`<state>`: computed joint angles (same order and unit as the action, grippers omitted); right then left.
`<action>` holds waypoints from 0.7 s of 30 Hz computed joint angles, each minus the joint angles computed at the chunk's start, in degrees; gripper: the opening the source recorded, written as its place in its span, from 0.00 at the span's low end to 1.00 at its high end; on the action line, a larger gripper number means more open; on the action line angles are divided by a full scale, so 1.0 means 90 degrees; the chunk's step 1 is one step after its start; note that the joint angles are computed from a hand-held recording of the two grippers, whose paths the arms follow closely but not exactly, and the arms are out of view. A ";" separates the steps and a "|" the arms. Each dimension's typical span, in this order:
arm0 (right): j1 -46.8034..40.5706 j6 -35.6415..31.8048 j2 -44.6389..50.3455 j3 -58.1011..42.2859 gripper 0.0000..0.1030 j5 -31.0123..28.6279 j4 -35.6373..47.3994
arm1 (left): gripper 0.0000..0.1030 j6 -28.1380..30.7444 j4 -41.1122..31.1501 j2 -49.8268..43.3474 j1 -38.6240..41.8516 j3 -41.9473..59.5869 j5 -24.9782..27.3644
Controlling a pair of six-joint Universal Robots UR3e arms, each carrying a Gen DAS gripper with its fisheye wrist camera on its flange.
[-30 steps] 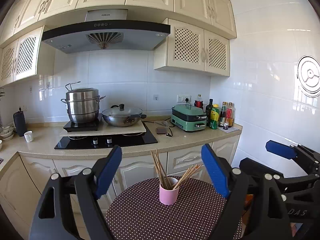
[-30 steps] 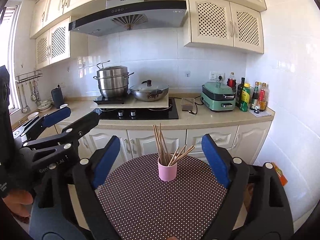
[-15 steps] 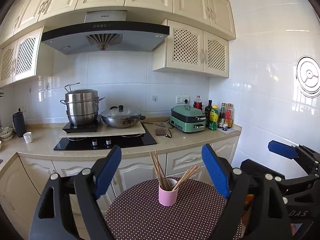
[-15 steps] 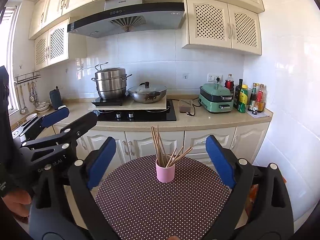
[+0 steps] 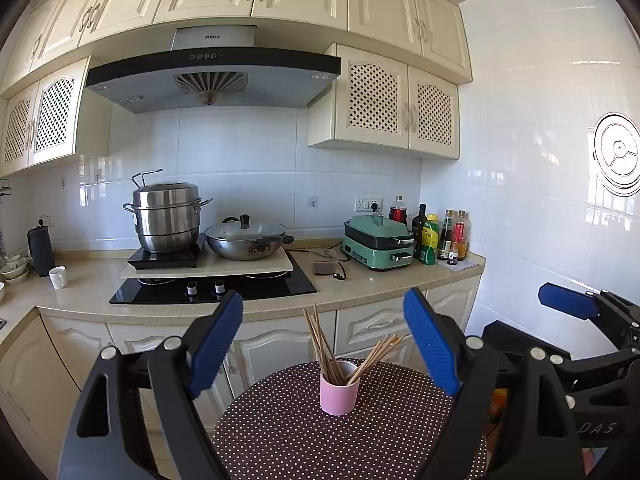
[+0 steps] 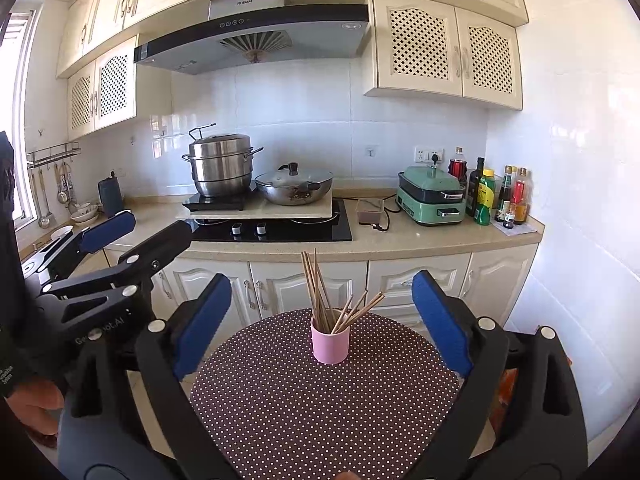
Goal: Organize utensils
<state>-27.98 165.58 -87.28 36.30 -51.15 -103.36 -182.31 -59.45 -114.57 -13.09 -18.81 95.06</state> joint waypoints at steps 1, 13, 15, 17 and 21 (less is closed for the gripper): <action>0.0008 0.0001 0.0008 -0.0022 0.88 -0.0008 0.0008 | 0.79 -0.0004 0.0147 0.0090 -0.0020 -0.0213 0.0022; 0.0158 0.0028 0.0116 -0.0141 0.88 -0.0163 0.0010 | 0.79 -0.0001 0.0289 0.0181 0.0045 -0.0437 -0.0017; 0.0183 0.0033 0.0140 -0.0173 0.88 -0.0195 0.0025 | 0.79 0.0006 0.0292 0.0190 0.0053 -0.0453 -0.0027; 0.0205 0.0043 0.0164 -0.0209 0.88 -0.0220 0.0032 | 0.79 -0.0001 0.0286 0.0192 0.0064 -0.0449 -0.0043; 0.0253 0.0057 0.0224 -0.0297 0.88 -0.0273 0.0060 | 0.79 -0.0004 0.0282 0.0186 0.0058 -0.0440 -0.0034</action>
<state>-25.70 166.10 -85.27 33.62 -53.61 -102.82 -182.35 -56.91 -112.90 -12.57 -22.77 94.75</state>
